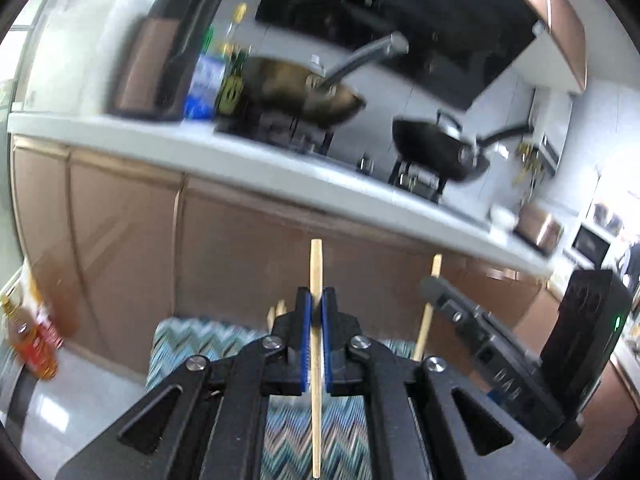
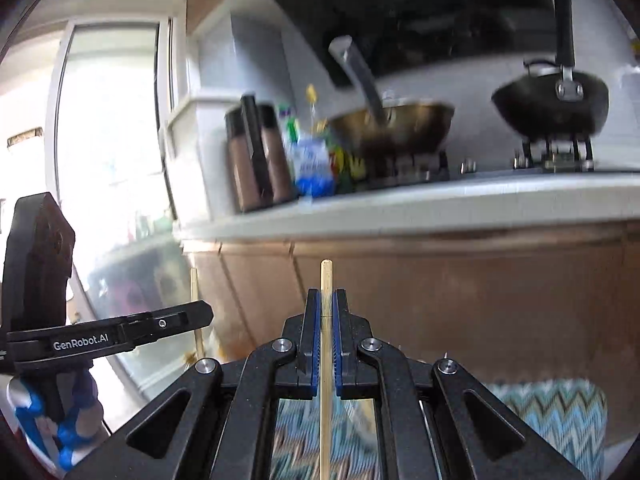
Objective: Organize utensils
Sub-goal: 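Lift both chopsticks and lower them into the utensil holder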
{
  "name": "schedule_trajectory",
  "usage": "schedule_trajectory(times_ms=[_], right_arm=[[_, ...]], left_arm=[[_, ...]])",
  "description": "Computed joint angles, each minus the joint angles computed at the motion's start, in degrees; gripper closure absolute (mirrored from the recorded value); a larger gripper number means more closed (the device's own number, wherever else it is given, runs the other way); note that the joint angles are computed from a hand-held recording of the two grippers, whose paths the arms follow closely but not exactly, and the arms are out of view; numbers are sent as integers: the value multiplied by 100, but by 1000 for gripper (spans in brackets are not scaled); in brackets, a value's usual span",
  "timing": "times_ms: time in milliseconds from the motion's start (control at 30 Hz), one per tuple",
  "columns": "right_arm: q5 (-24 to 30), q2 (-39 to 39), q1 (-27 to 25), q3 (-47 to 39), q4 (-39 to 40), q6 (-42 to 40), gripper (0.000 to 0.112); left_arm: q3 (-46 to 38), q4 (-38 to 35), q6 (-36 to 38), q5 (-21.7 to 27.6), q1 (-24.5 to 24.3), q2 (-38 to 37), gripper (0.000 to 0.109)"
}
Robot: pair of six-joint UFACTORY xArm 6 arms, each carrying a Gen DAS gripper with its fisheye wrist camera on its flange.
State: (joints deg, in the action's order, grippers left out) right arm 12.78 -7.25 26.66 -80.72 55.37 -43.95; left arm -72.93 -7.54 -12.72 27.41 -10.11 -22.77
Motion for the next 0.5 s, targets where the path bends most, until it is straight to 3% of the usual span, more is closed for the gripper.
schedule_trajectory(times_ms=[67, 167, 233, 333, 400, 500], right_arm=[[-220, 360, 46, -404, 557, -515, 107], [-539, 971, 91, -1047, 1083, -1044, 107], [-683, 1263, 105, -1319, 1368, -1338, 107], [-814, 1555, 109, -1572, 1817, -1811, 107], [-917, 1689, 116, -1674, 2009, -2047, 107], [-997, 1841, 121, -1774, 2307, -2383, 107]], left_arm=[[-200, 493, -445, -509, -20, 392, 104], [-445, 691, -774, -921, -8, 853, 104], [-628, 1257, -1353, -1213, 20, 1236, 104], [-693, 1707, -1815, -1447, 73, 1524, 104], [-775, 2578, -2570, -1587, 141, 1745, 104], [-798, 3116, -3133, -1733, 193, 1948, 104]])
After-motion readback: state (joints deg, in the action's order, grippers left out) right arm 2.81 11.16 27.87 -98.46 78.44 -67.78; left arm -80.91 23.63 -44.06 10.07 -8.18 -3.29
